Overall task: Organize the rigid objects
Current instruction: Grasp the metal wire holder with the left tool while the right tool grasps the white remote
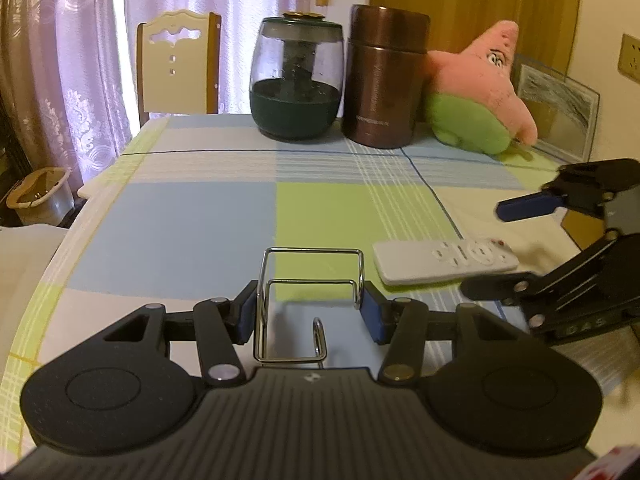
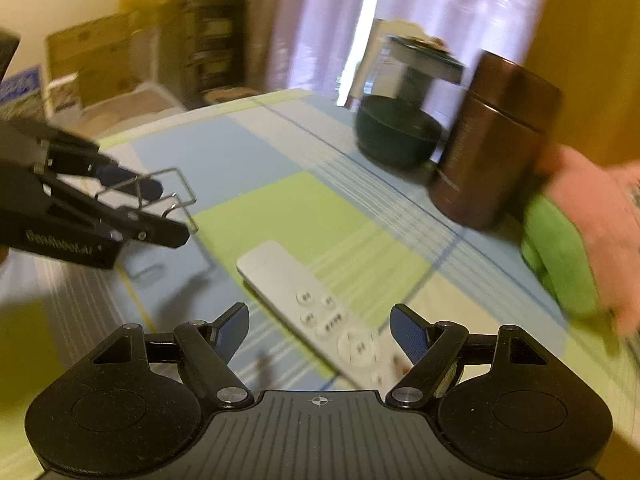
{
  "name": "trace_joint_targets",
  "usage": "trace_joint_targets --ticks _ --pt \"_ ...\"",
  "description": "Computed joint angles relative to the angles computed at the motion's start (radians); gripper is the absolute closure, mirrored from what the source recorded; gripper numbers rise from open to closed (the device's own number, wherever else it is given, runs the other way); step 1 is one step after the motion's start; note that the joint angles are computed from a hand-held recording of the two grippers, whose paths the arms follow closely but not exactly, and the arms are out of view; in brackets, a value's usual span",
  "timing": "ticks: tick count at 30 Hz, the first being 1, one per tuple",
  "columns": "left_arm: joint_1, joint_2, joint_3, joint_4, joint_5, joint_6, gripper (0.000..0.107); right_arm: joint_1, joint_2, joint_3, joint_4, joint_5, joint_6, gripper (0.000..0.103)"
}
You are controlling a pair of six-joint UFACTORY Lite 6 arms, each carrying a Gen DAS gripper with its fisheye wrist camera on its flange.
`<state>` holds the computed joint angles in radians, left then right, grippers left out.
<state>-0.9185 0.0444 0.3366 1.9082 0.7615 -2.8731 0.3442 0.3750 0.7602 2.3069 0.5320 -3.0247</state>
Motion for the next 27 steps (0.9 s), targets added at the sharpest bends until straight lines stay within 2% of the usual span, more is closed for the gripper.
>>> trace_joint_targets --ticks 7,11,15,17,19,24,27 --pt "0.019 -0.038 -0.023 0.006 -0.003 0.011 0.06 0.042 0.175 0.203 -0.137 -0.075 0.093 0.035" --pt "0.016 -0.045 -0.025 0.007 0.001 0.012 0.06 0.051 0.239 0.289 -0.236 -0.093 0.21 0.038" --pt "0.027 -0.041 -0.026 0.029 -0.015 0.004 0.06 0.058 0.24 0.333 -0.429 -0.127 0.41 0.051" --pt "0.026 -0.036 -0.023 0.036 -0.024 0.002 0.06 0.066 0.22 0.326 -0.506 -0.142 0.495 0.062" --pt "0.02 -0.032 -0.019 0.036 -0.029 0.004 0.06 0.068 0.194 0.305 -0.574 -0.154 0.581 0.068" --pt "0.006 -0.02 -0.005 0.037 -0.038 0.009 0.06 0.069 0.083 0.168 -0.568 -0.184 0.682 0.069" --pt "0.006 -0.007 0.002 0.045 -0.046 0.009 0.06 0.052 0.029 0.09 -0.539 -0.16 0.748 0.069"
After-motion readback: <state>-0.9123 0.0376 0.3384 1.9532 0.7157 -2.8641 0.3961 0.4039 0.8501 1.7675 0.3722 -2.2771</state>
